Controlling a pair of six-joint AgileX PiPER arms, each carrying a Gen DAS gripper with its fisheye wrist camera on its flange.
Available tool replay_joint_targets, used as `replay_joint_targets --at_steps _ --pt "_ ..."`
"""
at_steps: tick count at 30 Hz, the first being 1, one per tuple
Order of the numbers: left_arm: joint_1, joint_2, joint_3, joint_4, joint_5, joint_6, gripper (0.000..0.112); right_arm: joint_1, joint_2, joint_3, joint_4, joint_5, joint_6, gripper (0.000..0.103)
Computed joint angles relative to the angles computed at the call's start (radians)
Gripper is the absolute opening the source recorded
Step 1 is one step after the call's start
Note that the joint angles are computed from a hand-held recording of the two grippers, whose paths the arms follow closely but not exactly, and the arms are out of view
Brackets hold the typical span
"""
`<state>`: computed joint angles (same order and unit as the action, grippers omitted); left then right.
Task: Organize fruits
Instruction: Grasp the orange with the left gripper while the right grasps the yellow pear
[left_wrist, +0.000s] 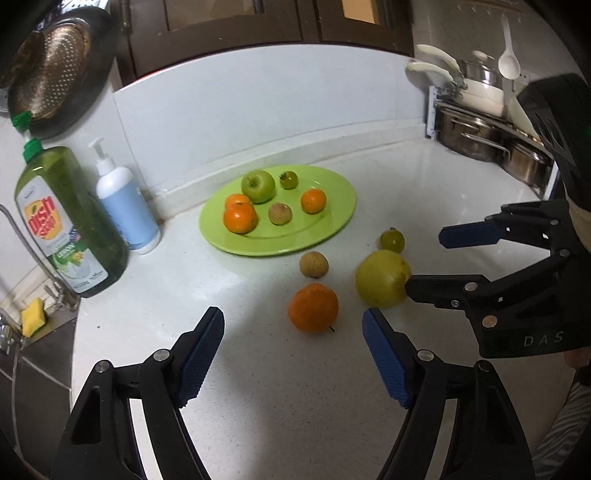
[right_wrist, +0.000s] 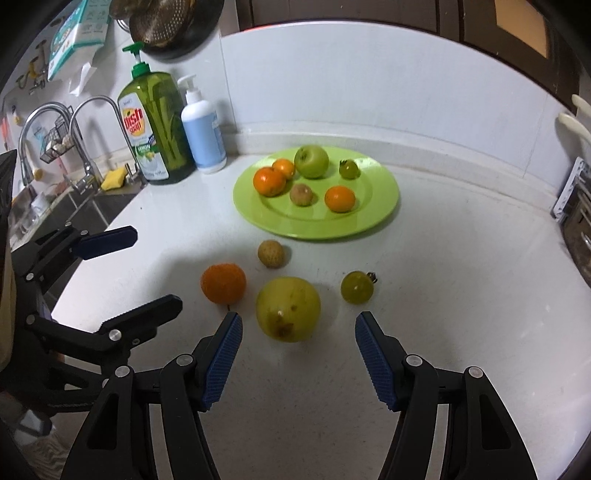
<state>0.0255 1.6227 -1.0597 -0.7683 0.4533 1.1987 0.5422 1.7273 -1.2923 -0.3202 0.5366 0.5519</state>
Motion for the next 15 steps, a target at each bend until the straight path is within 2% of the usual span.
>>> replay_joint_targets --at_steps 8,15 --pt "-0.003 0.071 -0.020 -0.033 0.000 0.052 0.066 -0.004 0.056 -0.031 0.054 0.001 -0.064 0.064" --pt "-0.003 0.119 -0.052 -0.077 0.025 0.082 0.062 -0.023 0.094 -0.069 0.130 0.006 -0.132 0.058"
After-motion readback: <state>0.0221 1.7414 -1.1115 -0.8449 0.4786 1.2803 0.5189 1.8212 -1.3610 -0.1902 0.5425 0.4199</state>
